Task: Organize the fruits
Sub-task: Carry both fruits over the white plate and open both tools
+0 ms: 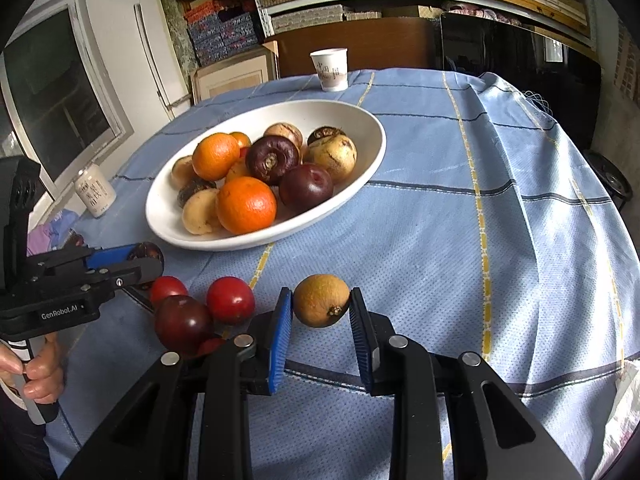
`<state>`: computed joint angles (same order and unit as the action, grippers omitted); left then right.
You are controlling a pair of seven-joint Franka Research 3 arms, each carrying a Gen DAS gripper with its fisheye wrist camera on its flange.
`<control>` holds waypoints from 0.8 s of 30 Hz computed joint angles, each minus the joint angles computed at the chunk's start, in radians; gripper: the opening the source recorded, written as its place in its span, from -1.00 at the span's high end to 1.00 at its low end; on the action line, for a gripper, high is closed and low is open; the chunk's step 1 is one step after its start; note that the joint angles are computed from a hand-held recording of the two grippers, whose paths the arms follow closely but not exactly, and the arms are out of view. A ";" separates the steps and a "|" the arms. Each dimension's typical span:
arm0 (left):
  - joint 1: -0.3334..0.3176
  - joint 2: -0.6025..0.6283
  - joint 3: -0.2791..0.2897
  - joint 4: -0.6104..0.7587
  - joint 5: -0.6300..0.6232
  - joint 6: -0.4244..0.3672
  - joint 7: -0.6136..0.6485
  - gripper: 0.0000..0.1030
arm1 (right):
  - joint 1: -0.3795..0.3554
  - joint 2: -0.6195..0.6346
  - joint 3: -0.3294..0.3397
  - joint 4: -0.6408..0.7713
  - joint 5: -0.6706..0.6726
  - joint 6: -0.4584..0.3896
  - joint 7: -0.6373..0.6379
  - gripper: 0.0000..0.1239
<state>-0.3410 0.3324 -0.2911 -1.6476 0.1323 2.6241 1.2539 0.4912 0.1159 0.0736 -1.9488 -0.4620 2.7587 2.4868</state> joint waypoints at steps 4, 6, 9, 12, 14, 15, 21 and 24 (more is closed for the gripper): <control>0.010 -0.029 -0.009 -0.040 -0.019 0.053 0.018 0.18 | 0.007 -0.003 -0.004 -0.001 -0.041 0.008 0.028 0.53; 0.011 -0.041 -0.012 -0.055 -0.021 0.080 0.023 0.18 | 0.015 -0.006 -0.011 0.004 -0.100 -0.001 0.068 0.53; 0.070 -0.034 -0.075 -0.047 -0.156 0.110 0.141 0.18 | 0.018 -0.008 -0.018 0.009 -0.192 -0.001 0.152 0.53; 0.066 0.007 -0.063 0.025 -0.189 0.100 0.155 0.18 | 0.015 0.004 -0.020 0.038 -0.241 0.011 0.199 0.53; 0.033 0.063 -0.023 0.115 -0.137 0.075 0.105 0.18 | 0.022 0.028 -0.029 0.084 -0.298 0.012 0.232 0.53; 0.023 0.094 -0.008 0.162 -0.117 0.065 0.084 0.18 | 0.026 0.044 -0.034 0.112 -0.319 0.012 0.239 0.53; -0.007 0.216 0.035 0.352 -0.046 0.019 0.008 0.18 | 0.046 0.168 -0.088 0.285 -0.292 0.033 0.227 0.53; -0.021 0.268 0.054 0.442 -0.010 0.007 -0.024 0.18 | 0.047 0.230 -0.106 0.361 -0.217 0.061 0.173 0.53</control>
<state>-0.3621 0.6001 -0.2371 -1.2061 0.1223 2.6309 1.2294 0.5387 0.3463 -0.0320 -1.5878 -0.6793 2.8198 2.6597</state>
